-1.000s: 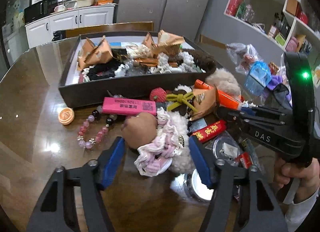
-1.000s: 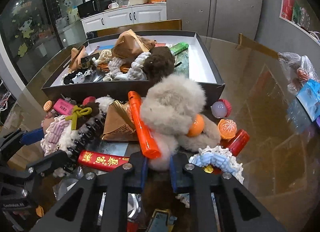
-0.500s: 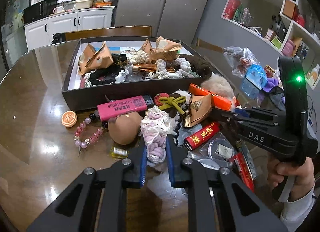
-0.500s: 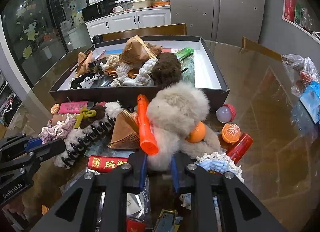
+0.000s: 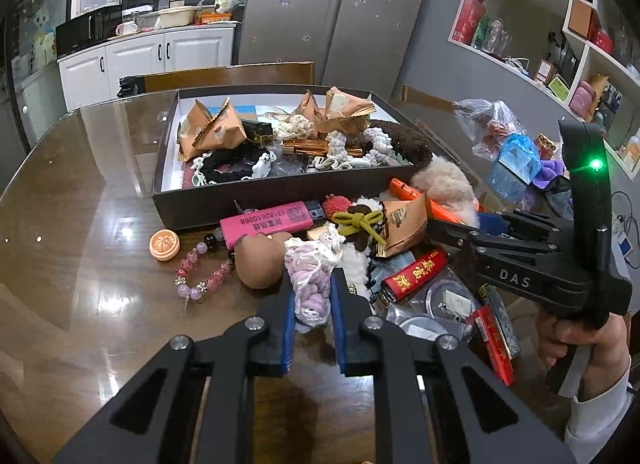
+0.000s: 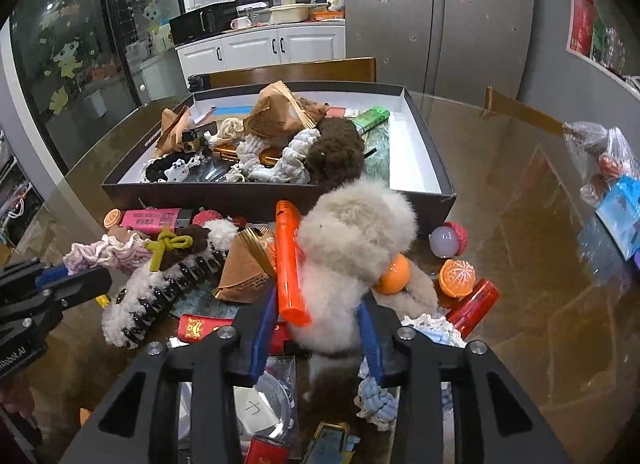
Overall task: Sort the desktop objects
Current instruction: 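Reach the left tool to the pink-white scrunchie while the right tool reaches the orange tube, then close the left tool on the pink-white scrunchie while the right tool closes on the orange tube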
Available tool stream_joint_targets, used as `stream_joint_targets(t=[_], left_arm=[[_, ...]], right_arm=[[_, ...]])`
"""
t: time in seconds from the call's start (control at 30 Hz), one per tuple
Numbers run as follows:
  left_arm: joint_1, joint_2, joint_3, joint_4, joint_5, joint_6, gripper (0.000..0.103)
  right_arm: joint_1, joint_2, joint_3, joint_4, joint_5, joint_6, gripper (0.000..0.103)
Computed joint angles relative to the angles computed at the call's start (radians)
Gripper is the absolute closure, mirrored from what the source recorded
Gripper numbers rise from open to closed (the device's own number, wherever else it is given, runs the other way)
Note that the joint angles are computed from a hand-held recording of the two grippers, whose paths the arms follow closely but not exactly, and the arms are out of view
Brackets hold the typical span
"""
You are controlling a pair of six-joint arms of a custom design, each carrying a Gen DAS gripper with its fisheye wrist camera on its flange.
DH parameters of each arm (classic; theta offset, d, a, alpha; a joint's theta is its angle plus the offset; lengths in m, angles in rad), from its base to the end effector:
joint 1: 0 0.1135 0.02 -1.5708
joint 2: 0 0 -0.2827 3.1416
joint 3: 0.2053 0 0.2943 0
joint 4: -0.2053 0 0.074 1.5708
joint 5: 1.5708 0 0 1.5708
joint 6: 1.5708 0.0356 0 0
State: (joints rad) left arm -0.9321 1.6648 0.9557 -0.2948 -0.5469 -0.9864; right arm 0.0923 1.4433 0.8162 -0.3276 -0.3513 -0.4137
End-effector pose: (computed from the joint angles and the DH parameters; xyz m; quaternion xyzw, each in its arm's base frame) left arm 0.2297 -0.2783 0.1648 -0.1006 0.9220 -0.0716 0.3669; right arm 0.3122 0.0412 0.1857 -0.2861 0.8951 0.1166 0.3213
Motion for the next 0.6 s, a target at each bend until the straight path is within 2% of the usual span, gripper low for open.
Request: stream_joint_targets(t=[0.23,0.3,0.37,0.6], left_arm=[[-0.003,0.008,0.006,-0.017,-0.006,-0.003,0.087],[-0.002,0.005,0.002,-0.014,-0.003,0.0,0.087],[-0.001,0.004,-0.001,-0.015,-0.002,0.0,0.087],[0.0,0.004,-0.003,-0.012,0.004,0.003,0.087]], right_arm=[[0.002,0.009,-0.011,0.046,-0.002,0.003,0.062],[0.005,-0.001,-0.021,0.044,0.009,-0.015,0.069],[0.0,-0.014,-0.035,0.039,0.012,-0.031,0.07],[-0.044,0.002,-0.019,0.002,-0.063,-0.027,0.072]])
